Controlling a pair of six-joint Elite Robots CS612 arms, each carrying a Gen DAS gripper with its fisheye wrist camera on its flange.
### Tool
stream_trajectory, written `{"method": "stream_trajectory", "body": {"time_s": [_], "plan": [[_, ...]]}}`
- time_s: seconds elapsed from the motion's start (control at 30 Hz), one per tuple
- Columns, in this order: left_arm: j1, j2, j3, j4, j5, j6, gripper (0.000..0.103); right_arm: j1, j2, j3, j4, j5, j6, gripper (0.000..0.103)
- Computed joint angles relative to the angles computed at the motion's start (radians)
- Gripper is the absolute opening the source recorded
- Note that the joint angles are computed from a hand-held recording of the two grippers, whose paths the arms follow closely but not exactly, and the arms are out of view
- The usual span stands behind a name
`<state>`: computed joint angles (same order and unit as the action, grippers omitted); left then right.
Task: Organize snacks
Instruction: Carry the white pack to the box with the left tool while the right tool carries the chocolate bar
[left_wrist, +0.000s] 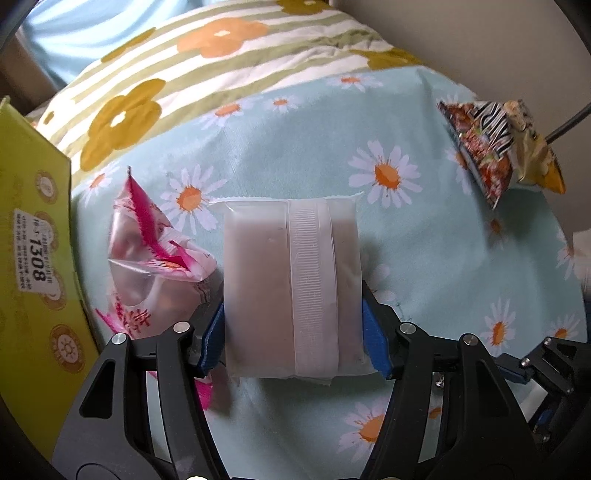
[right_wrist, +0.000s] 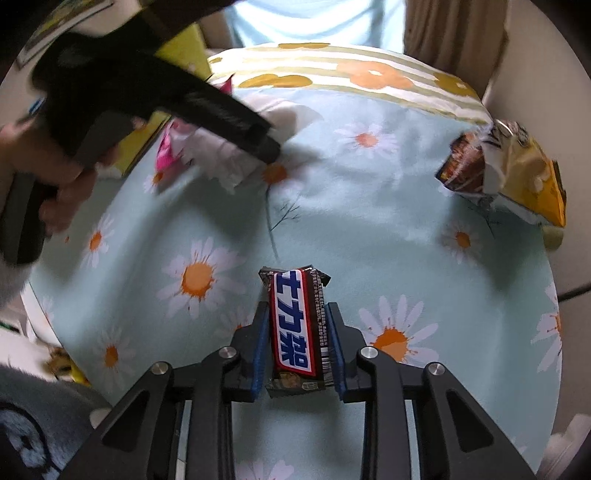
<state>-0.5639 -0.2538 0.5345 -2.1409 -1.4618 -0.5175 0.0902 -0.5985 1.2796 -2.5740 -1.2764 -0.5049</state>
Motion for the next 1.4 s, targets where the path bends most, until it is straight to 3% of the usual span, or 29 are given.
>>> {"method": "stream_trajectory", "body": {"time_s": [0.33,0.6,0.83,0.93,1.13,1.4], "plan": [[-0.005,-0.108,0.159,-0.199,0.024,-0.094,0.059,-0.011,-0.010,-0.030,-0.013,0.046,0.026,0.026],[-0.005,-0.263,0.382,-0.393,0.146,-0.214,0.059,-0.001,-0.008,-0.127,0.013,0.137,-0.006,0.026],[0.024,-0.420,0.631,-0.540,0.248,-0.325,0.059,0.047,0.007,-0.225,0.041,0.236,-0.018,0.026],[0.040,-0.481,0.733,-0.572,0.293,-0.362,0.059,0.077,0.019,-0.268,0.063,0.262,-0.029,0.026],[0.089,-0.570,0.887,-0.564,0.312,-0.397,0.059,0.140,0.046,-0.333,0.080,0.295,0.002,0.026],[0.149,-0.580,0.972,-0.539,0.237,-0.345,0.059,0.202,0.084,-0.387,0.092,0.241,0.094,0.026]]}}
